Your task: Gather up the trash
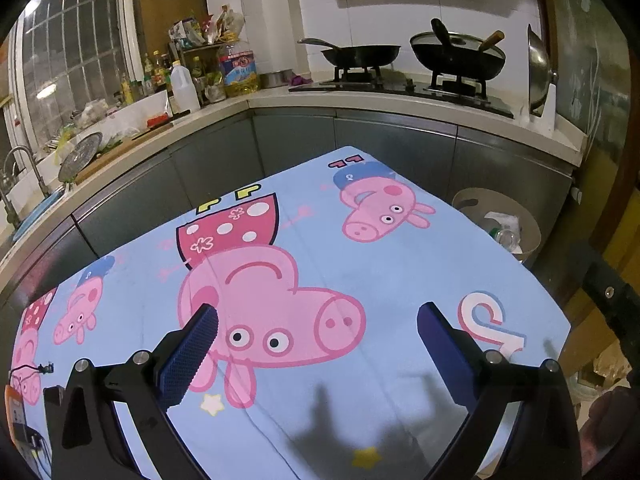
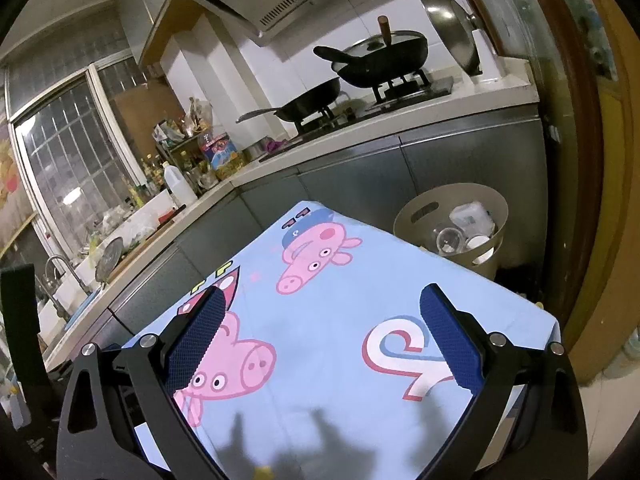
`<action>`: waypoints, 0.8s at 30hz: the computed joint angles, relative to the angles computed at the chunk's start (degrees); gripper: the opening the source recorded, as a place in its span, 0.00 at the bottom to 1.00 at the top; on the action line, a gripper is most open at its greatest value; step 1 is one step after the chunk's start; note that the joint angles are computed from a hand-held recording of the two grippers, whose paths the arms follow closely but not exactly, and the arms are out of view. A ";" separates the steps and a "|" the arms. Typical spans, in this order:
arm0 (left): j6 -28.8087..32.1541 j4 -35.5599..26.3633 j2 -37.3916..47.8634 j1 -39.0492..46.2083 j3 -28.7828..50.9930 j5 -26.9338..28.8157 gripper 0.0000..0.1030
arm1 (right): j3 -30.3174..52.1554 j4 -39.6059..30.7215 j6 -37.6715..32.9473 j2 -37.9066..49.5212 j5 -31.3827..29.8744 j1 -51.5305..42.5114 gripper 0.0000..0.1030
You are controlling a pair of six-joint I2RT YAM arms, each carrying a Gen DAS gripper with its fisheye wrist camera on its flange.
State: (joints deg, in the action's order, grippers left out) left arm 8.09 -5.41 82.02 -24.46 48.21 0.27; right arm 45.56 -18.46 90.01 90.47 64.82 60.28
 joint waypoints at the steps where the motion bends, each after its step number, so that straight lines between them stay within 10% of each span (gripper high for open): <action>1: -0.14 -0.17 -0.10 -0.01 0.14 -0.02 0.96 | 0.31 -1.71 1.23 -0.47 0.12 0.35 0.94; 24: 0.06 -0.63 -0.83 -0.68 -0.21 -1.32 0.96 | 7.55 -15.18 11.97 2.32 1.74 4.41 0.94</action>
